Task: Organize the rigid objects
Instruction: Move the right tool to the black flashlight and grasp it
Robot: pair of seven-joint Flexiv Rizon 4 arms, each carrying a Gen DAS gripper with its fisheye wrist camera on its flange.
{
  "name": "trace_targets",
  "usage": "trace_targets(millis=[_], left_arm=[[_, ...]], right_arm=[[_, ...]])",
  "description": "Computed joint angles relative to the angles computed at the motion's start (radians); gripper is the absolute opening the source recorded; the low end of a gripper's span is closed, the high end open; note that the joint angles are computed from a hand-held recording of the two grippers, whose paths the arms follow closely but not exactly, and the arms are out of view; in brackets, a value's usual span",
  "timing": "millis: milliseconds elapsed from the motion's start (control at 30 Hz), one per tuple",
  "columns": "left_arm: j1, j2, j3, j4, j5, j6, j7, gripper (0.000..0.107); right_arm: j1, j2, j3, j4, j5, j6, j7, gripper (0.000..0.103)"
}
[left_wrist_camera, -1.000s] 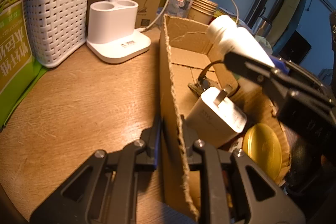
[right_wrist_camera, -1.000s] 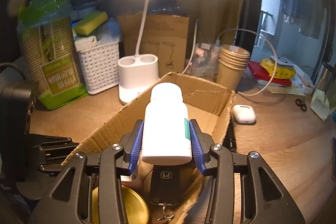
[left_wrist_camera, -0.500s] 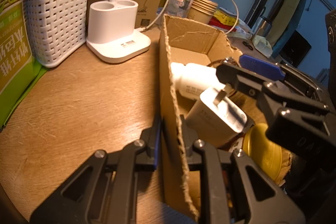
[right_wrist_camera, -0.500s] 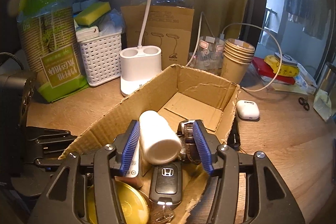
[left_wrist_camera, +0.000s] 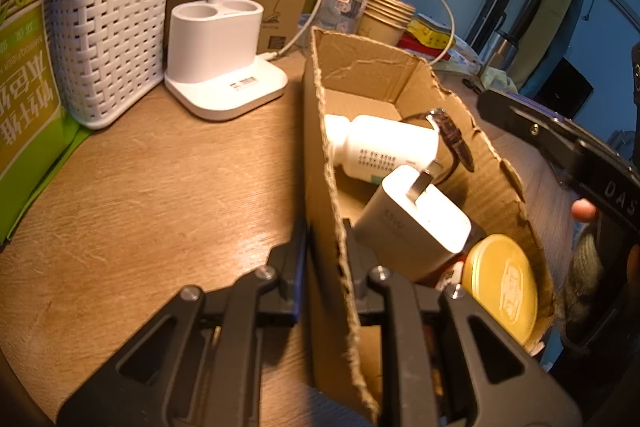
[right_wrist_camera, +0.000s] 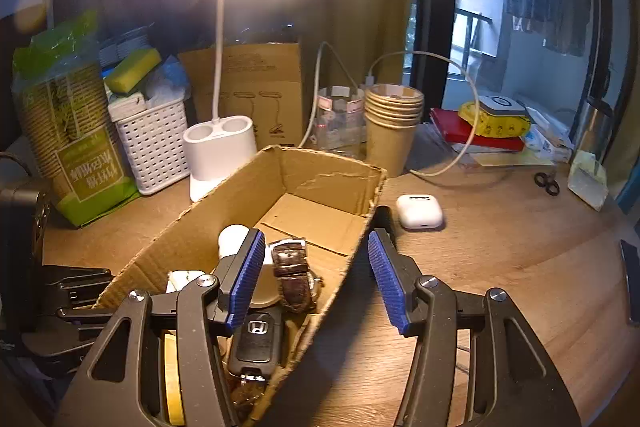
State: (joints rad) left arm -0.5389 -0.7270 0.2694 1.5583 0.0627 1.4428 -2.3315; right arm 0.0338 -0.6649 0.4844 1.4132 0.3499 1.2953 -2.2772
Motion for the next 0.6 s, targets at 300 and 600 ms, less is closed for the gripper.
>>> trace_targets(millis=[300, 600], left_arm=[[-0.002, -0.001, 0.005, -0.005, 0.007, -0.008, -0.008, 0.017], [0.002, -0.001, -0.001, -0.005, 0.010, -0.008, -0.011, 0.017]], right_arm=[[0.007, -0.017, -0.040, -0.021, -0.012, 0.017, 0.063, 0.057], [0.006, -0.082, -0.076, -0.084, -0.053, -0.006, 0.188, 0.057]])
